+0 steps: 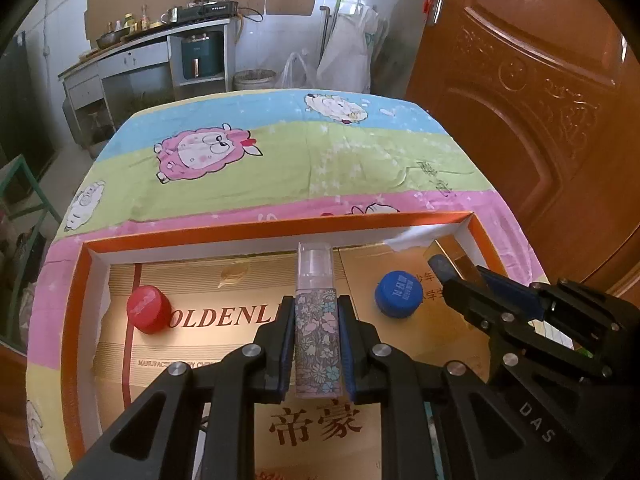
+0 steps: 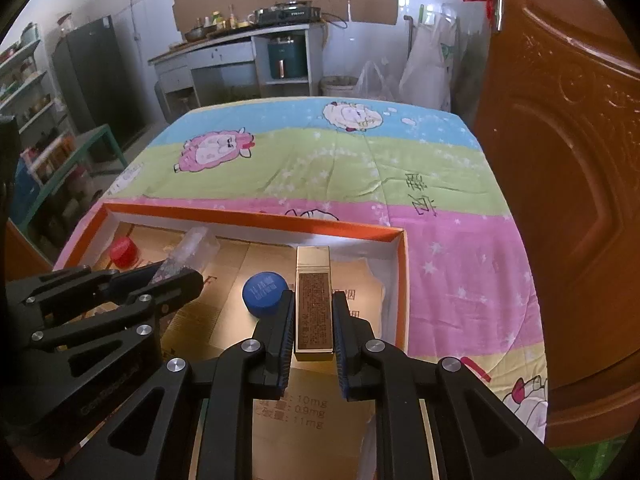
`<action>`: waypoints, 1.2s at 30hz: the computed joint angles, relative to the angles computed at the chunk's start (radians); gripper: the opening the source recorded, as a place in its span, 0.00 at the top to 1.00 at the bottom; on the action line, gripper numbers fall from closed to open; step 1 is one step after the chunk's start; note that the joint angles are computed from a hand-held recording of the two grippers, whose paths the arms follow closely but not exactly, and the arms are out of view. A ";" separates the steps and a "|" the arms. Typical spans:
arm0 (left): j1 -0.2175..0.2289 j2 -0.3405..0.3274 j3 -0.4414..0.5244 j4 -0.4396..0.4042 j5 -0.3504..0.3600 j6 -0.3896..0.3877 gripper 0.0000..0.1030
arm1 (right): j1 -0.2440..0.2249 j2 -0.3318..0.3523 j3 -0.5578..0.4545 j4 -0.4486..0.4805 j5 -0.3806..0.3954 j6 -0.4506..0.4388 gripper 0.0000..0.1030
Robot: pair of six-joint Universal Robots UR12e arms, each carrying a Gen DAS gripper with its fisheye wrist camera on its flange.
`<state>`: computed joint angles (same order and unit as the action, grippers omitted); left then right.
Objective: Organize rigid objects
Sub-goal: 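Lower both boxes into the GOLDENLEAF box and open both grippers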
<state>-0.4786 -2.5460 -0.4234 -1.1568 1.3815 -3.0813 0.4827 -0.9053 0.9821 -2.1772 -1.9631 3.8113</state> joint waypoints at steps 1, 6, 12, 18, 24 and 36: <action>0.000 -0.004 0.006 -0.006 -0.001 0.000 0.80 | -0.001 0.001 -0.003 0.006 0.002 0.000 0.82; 0.000 -0.026 0.046 -0.045 -0.004 0.000 0.80 | -0.003 0.009 -0.020 0.046 0.015 0.006 0.82; 0.001 -0.045 0.085 -0.090 -0.013 0.004 0.80 | -0.008 0.017 -0.034 0.077 0.041 0.004 0.82; -0.003 -0.054 0.103 -0.102 0.000 0.009 0.80 | -0.008 0.022 -0.043 0.097 0.051 0.008 0.82; 0.000 -0.057 0.109 -0.107 -0.014 0.002 0.80 | -0.011 0.026 -0.050 0.119 0.064 0.015 0.81; 0.008 -0.027 0.053 -0.054 -0.062 -0.019 0.68 | -0.013 -0.007 0.006 0.044 0.073 0.060 0.71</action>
